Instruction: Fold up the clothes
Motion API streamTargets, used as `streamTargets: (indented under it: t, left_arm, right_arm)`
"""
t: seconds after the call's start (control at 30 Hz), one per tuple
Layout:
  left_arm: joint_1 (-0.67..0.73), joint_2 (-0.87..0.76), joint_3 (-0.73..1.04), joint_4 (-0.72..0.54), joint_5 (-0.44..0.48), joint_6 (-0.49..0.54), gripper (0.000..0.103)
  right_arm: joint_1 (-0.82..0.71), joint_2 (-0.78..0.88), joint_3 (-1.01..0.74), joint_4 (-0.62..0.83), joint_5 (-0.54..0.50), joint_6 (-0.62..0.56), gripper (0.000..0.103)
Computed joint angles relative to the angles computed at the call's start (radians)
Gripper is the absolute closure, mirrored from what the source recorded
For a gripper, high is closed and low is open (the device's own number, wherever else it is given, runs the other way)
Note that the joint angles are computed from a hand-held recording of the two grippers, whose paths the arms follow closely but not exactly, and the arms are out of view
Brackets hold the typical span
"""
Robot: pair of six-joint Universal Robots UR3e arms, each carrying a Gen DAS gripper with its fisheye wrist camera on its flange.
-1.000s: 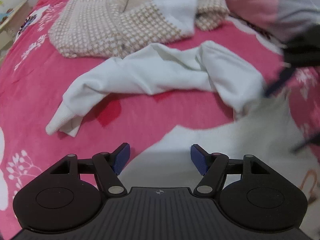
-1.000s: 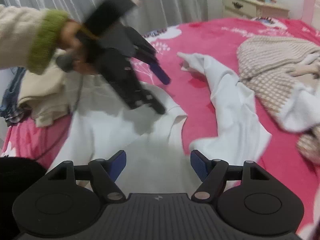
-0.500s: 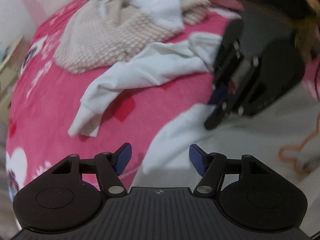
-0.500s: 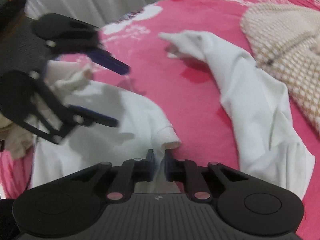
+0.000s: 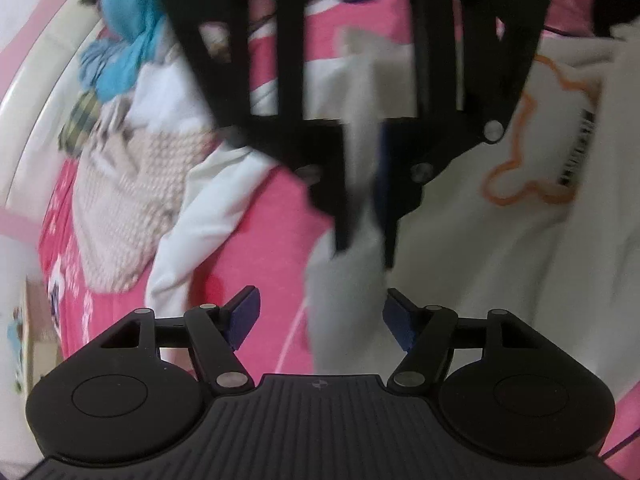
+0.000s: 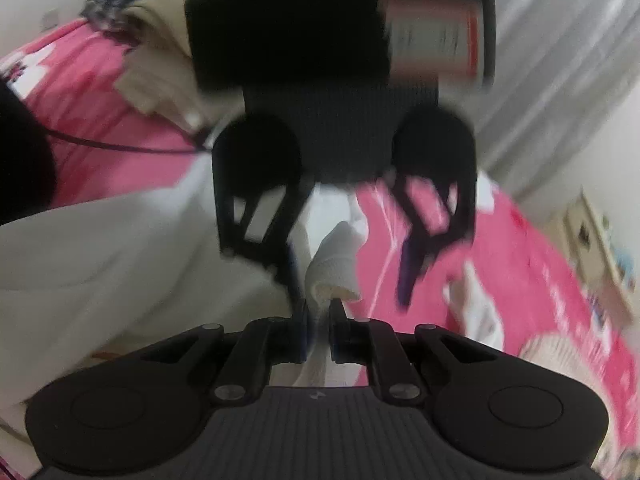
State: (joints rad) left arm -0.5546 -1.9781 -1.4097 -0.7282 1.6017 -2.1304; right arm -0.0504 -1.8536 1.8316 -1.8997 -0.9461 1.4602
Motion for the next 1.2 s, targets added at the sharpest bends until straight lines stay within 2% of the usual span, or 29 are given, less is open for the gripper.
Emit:
streamTargets:
  t: [0.07, 0.1, 0.13, 0.23, 0.3, 0.37, 0.4, 0.43, 0.5, 0.57, 0.63, 0.73, 0.83, 0.93, 1.1, 1.17, 1.2]
  left_arm:
    - [-0.015, -0.002, -0.028, 0.042, 0.022, -0.024, 0.068]
    - [-0.02, -0.005, -0.027, 0.047, 0.034, -0.062, 0.075]
    - [-0.024, -0.007, -0.025, 0.051, 0.045, -0.104, 0.09]
    - [-0.035, -0.015, -0.006, 0.043, 0.078, -0.24, 0.093]
    - [-0.041, -0.012, 0.001, 0.036, 0.094, -0.318, 0.095]
    - [-0.053, 0.003, -0.005, 0.038, 0.12, -0.363, 0.098]
    - [-0.058, 0.019, -0.018, 0.042, 0.13, -0.377, 0.099]
    - [-0.064, 0.035, -0.03, 0.046, 0.14, -0.391, 0.1]
    - [-0.081, 0.068, -0.051, 0.047, 0.169, -0.416, 0.1]
    - [-0.11, 0.107, -0.071, 0.035, 0.214, -0.437, 0.1]
    - [-0.131, 0.157, -0.103, 0.013, 0.255, -0.458, 0.1]
    - [-0.164, 0.23, -0.151, -0.04, 0.316, -0.506, 0.101]
    - [-0.186, 0.28, -0.188, -0.081, 0.358, -0.549, 0.101]
    - [-0.204, 0.315, -0.232, -0.085, 0.389, -0.564, 0.101]
    - [-0.215, 0.352, -0.292, -0.051, 0.416, -0.584, 0.1]
    - [-0.224, 0.364, -0.309, -0.045, 0.429, -0.608, 0.101]
    - [-0.229, 0.368, -0.314, -0.046, 0.438, -0.621, 0.101]
  right_arm:
    - [-0.022, -0.058, 0.037, -0.01, 0.009, 0.014, 0.09]
    - [-0.042, -0.087, 0.048, 0.002, 0.013, 0.026, 0.088]
    - [-0.079, -0.127, 0.054, 0.044, 0.023, 0.041, 0.081]
    - [-0.269, -0.261, 0.029, 0.317, 0.054, 0.025, 0.059]
    - [-0.415, -0.33, -0.004, 0.511, 0.046, -0.031, 0.057]
    - [-0.53, -0.372, -0.008, 0.593, 0.008, -0.075, 0.055]
    - [-0.563, -0.382, 0.012, 0.571, -0.01, -0.073, 0.05]
    - [-0.564, -0.373, 0.043, 0.491, -0.04, -0.026, 0.046]
    - [-0.534, -0.317, 0.08, 0.325, -0.112, 0.094, 0.046]
    - [-0.535, -0.243, 0.059, 0.295, -0.102, 0.141, 0.046]
    - [-0.521, -0.166, 0.001, 0.327, -0.054, 0.171, 0.046]
    - [-0.467, -0.068, -0.079, 0.387, 0.01, 0.146, 0.046]
    - [-0.353, 0.033, -0.154, 0.389, -0.023, 0.117, 0.047]
    - [-0.239, 0.085, -0.162, 0.321, -0.076, 0.064, 0.047]
    - [-0.095, 0.118, -0.072, 0.101, -0.166, 0.02, 0.047]
    - [-0.029, 0.138, -0.006, -0.057, -0.23, 0.037, 0.06]
    - [-0.005, 0.147, 0.017, -0.127, -0.251, 0.076, 0.079]
